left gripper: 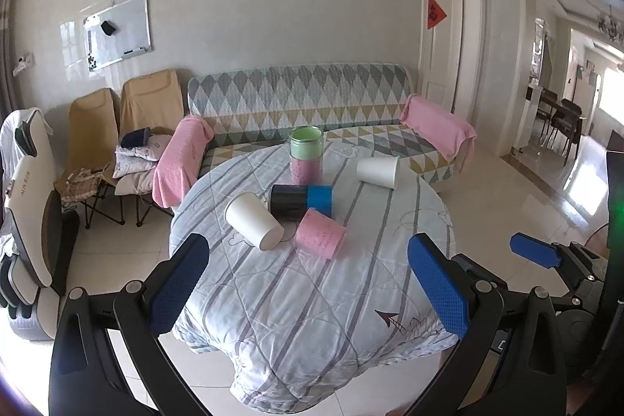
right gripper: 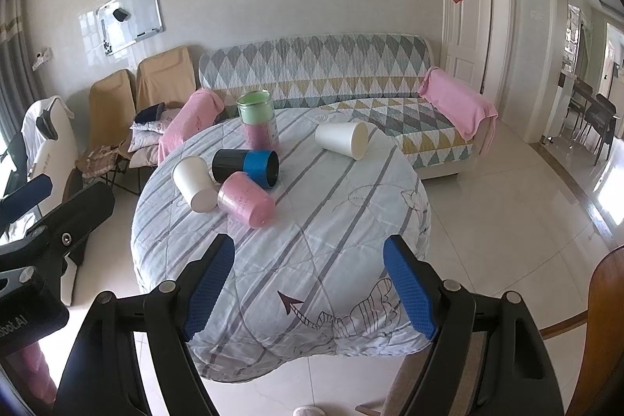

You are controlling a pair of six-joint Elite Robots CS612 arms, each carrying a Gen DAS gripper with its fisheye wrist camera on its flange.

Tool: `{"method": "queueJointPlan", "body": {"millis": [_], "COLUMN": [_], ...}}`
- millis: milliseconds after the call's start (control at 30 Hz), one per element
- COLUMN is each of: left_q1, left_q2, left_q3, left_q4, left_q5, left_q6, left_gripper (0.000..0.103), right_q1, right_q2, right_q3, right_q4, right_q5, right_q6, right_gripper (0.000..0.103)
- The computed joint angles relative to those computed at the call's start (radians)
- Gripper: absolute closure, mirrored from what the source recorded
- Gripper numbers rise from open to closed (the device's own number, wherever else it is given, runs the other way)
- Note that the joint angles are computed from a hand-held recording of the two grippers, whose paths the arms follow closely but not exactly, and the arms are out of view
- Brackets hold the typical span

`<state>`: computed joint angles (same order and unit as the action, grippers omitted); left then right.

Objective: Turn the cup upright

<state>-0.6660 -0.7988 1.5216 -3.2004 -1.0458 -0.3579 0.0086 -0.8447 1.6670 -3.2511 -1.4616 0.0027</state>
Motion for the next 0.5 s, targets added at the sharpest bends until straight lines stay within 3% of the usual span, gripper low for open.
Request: {"method": "queueJointPlan", "body": {"millis": [500], "left_q1": [-0.001], "left_q2": [-0.006], "left_q3": [0.005], "left_q4": [0.004], "left_q5": [-0.011], "left_q6": [-0.001], "left_gripper": [0.000], "right_q1": [0.001], "right_q2": [0.000], "right_q3": [0.003], "right_q4": [0.006], "right_q5": [-0.004], "right_q6": [0.001], "right_gripper": [0.023]}}
